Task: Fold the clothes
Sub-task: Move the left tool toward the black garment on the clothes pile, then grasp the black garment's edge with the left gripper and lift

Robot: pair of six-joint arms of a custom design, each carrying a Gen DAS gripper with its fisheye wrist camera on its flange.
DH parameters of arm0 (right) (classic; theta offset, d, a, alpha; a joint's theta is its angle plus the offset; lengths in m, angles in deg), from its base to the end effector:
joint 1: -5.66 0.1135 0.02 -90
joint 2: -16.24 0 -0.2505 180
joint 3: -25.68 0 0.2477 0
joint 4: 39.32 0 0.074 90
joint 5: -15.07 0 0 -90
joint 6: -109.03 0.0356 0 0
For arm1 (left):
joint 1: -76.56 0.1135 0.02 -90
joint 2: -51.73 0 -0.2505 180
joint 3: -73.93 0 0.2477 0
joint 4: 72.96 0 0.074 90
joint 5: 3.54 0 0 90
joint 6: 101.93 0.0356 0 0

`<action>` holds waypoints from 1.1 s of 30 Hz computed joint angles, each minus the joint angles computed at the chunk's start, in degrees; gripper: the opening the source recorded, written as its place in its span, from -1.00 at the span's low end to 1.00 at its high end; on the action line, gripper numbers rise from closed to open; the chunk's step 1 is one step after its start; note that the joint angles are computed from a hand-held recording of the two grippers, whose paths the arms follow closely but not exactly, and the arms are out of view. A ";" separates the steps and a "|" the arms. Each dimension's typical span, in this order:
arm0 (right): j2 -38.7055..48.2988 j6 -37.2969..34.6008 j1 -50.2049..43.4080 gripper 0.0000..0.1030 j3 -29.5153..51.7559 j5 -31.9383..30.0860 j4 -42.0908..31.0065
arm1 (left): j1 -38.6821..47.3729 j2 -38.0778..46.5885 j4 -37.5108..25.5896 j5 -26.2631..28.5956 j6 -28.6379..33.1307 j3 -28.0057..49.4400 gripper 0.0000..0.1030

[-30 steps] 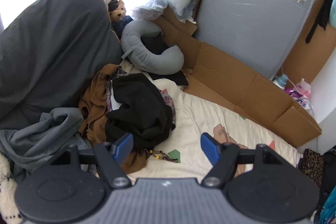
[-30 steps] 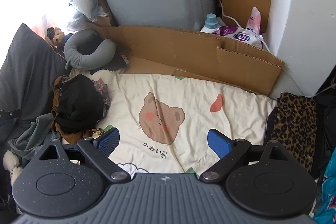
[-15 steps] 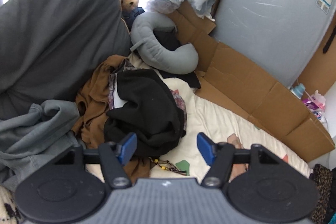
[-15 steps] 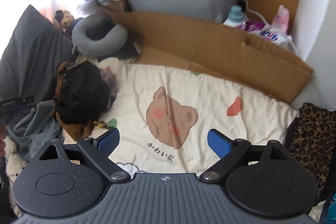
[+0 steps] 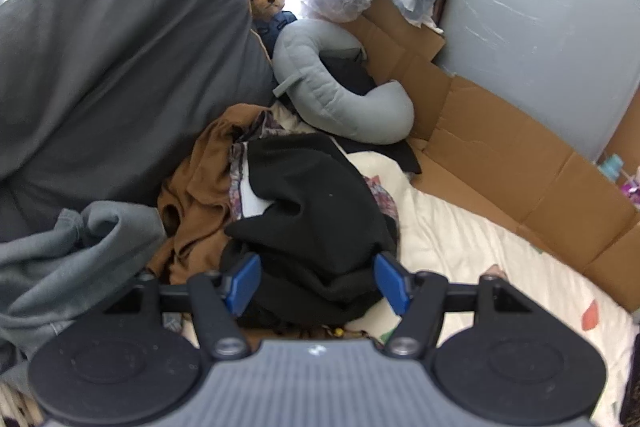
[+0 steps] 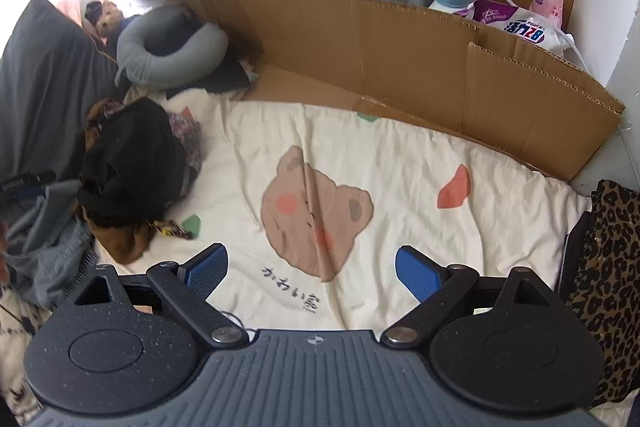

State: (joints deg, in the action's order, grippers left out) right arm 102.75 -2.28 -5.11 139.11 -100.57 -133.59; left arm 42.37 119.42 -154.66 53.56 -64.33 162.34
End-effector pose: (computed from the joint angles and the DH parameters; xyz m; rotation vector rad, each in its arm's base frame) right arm 0.2647 -0.0347 0.3778 -0.3583 2.5891 0.4266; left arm 0.1821 -0.1003 0.3420 -0.5586 2.3312 0.0895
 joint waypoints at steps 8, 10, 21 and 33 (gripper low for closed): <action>-0.65 0.11 1.07 0.83 -3.94 1.49 2.88 | 3.76 1.25 5.33 0.82 5.64 -1.56 0.30; -1.51 -0.61 1.46 0.83 -5.34 1.15 3.59 | 4.98 1.73 6.76 0.94 7.02 -2.08 0.29; -2.10 -0.87 2.37 0.83 -9.00 0.99 6.09 | 14.41 4.18 21.94 7.50 16.40 -8.83 0.34; -2.38 -0.03 3.92 0.82 -12.59 -0.14 9.26 | 16.01 7.45 27.63 9.36 15.72 -12.89 -0.94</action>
